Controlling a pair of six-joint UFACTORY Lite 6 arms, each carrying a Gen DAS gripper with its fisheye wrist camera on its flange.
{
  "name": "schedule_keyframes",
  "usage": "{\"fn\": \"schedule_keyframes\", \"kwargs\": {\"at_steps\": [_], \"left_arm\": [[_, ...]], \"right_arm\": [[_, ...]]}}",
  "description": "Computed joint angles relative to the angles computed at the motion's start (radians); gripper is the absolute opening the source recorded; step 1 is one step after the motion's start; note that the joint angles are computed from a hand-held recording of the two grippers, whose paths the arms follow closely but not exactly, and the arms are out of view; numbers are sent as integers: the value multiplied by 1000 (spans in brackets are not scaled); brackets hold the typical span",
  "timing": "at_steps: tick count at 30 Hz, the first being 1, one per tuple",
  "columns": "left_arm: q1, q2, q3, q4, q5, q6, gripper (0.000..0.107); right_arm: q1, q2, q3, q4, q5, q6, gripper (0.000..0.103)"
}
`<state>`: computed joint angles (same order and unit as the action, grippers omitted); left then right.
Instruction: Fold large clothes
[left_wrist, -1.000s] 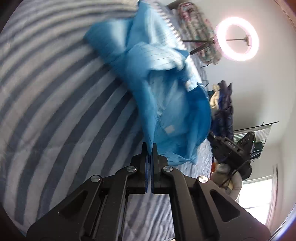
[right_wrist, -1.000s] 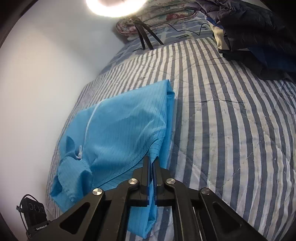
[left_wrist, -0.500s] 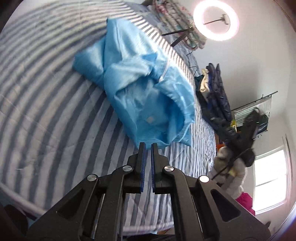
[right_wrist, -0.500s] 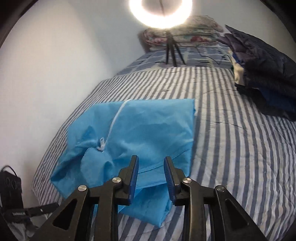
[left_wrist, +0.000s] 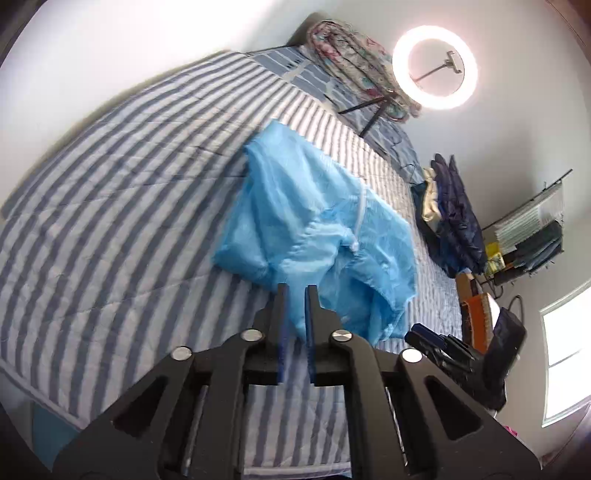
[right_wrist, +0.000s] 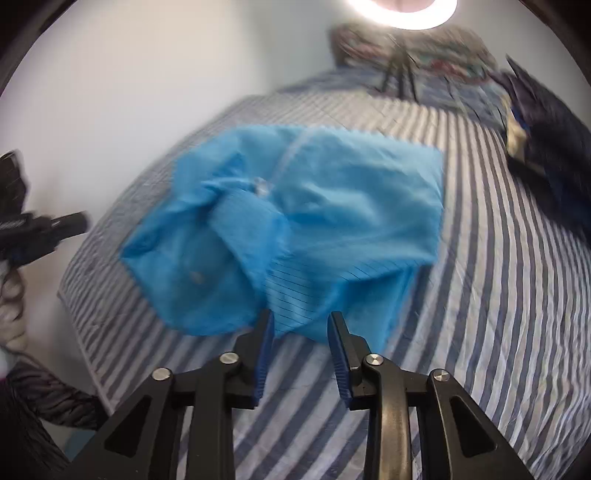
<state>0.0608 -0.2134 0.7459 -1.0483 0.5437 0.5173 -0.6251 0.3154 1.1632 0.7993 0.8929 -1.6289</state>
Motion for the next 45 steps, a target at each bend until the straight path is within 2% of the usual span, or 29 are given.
{"fn": "schedule_keyframes", "kwargs": {"at_steps": [3, 5, 7, 11, 13, 16, 19, 23, 24, 25, 26, 30, 33, 35, 37, 39, 41, 42, 45], "left_arm": [[-83, 35, 3, -92, -14, 70, 8], [-153, 70, 5, -166, -36, 123, 12], [-211, 98, -2, -253, -53, 200, 32], [-317, 173, 4, -425, -90, 330, 35], [-347, 203, 11, -473, -101, 369, 35], [-378, 266, 48, -517, -115, 407, 35], [-405, 356, 111, -561, -143, 453, 35], [-411, 470, 170, -689, -116, 567, 35], [-412, 493, 179, -736, -106, 608, 27], [-415, 514, 187, -771, -93, 642, 4], [-418, 528, 191, -783, -85, 660, 1], [-445, 490, 128, -988, -100, 865, 0], [-444, 482, 106, -1050, -91, 919, 0], [-445, 478, 94, -1071, -87, 936, 0], [-451, 475, 92, -1075, -93, 949, 0], [-463, 469, 95, -1071, -112, 955, 0], [-469, 462, 92, -1074, -123, 963, 0], [-472, 462, 93, -1075, -127, 963, 0], [-474, 459, 94, -1073, -131, 967, 0]], "right_arm": [[16, -110, -108, 64, -8, -130, 44], [61, -121, -128, 64, -36, -146, 44], [108, -101, -127, 54, -68, -148, 44], [188, -28, -80, 59, -154, -129, 40], [190, 27, -11, 49, -127, -60, 36], [161, 125, 132, 36, -26, 50, 32], [146, 208, 248, 29, 56, 133, 32], [153, 202, 240, 24, 62, 126, 32], [154, 199, 235, 24, 65, 126, 32], [161, 201, 238, 23, 65, 127, 32], [165, 193, 230, 25, 64, 122, 32], [191, 181, 221, 38, 56, 115, 35], [226, 159, 192, 33, 35, 106, 38], [266, 138, 154, 27, -46, 93, 46], [303, 132, 131, 18, -132, 96, 47], [322, 148, 141, 18, -173, 117, 47], [332, 175, 177, 9, -196, 166, 38], [329, 190, 197, 10, -191, 186, 29], [302, 272, 306, 15, -99, 267, 21]]}}
